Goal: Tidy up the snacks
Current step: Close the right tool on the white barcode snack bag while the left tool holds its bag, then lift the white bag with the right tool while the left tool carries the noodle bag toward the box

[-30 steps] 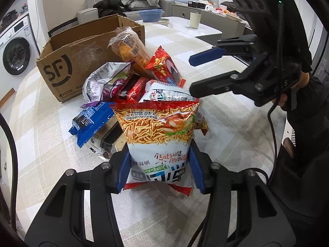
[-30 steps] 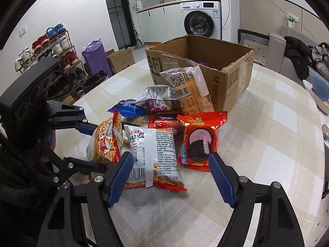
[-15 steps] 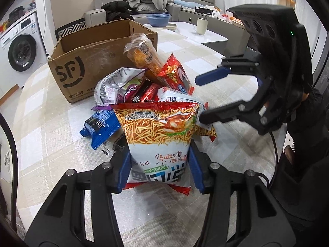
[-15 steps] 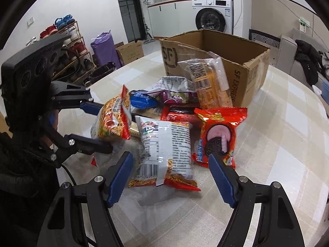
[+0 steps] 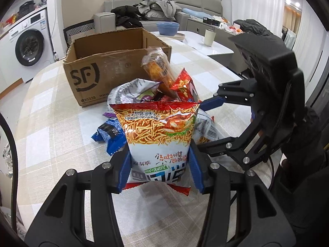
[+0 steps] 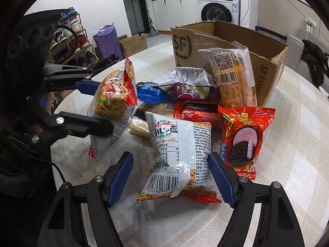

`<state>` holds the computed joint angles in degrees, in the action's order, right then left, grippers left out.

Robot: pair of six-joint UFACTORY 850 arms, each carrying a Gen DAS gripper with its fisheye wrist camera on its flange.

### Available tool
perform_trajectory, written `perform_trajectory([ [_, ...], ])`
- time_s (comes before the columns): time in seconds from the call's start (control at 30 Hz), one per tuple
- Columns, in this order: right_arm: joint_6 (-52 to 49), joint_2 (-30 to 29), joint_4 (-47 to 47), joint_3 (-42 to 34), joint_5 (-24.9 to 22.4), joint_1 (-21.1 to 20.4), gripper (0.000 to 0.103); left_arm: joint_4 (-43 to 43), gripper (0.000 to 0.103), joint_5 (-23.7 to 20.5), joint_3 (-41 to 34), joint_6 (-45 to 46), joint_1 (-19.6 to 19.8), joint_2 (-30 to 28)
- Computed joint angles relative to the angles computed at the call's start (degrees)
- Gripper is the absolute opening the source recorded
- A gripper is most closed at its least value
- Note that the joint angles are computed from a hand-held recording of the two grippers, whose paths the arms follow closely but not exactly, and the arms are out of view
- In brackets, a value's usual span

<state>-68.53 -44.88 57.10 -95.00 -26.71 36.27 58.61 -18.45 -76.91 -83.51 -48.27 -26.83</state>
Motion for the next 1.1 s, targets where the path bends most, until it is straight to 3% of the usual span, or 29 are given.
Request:
perform_trajectory([
  [0.13,2.6,-0.6,-1.8,-0.6,0.7,0.3,0.076,1.6,0.047,-0.3,0.5,-2.3,0.0,0.5],
  [0.23,4.7,-1.2,-3.7,-1.6,1.3,0.5,0.061,2.8,0.047,-0.4,0.8,-3.8,0.0,0.9],
  [0.5,2.0,-0.8,-1.2,-1.1,2.4,0.4,0.055,7.4,0.047,-1.1,1.7,-9.7,-0.1,1.8],
  [0.87,-16.7,2.9,15.8,3.6,1.3,-0.5,0.051,15.2,0.047,-2.8,3.2,-19.3,-0.3,3.5],
  [1.1,-24.8,4.1,26.7,5.0,-1.2,-1.8,0.051,17.8,0.047,-8.2,3.3,-22.9,-1.5,4.3],
])
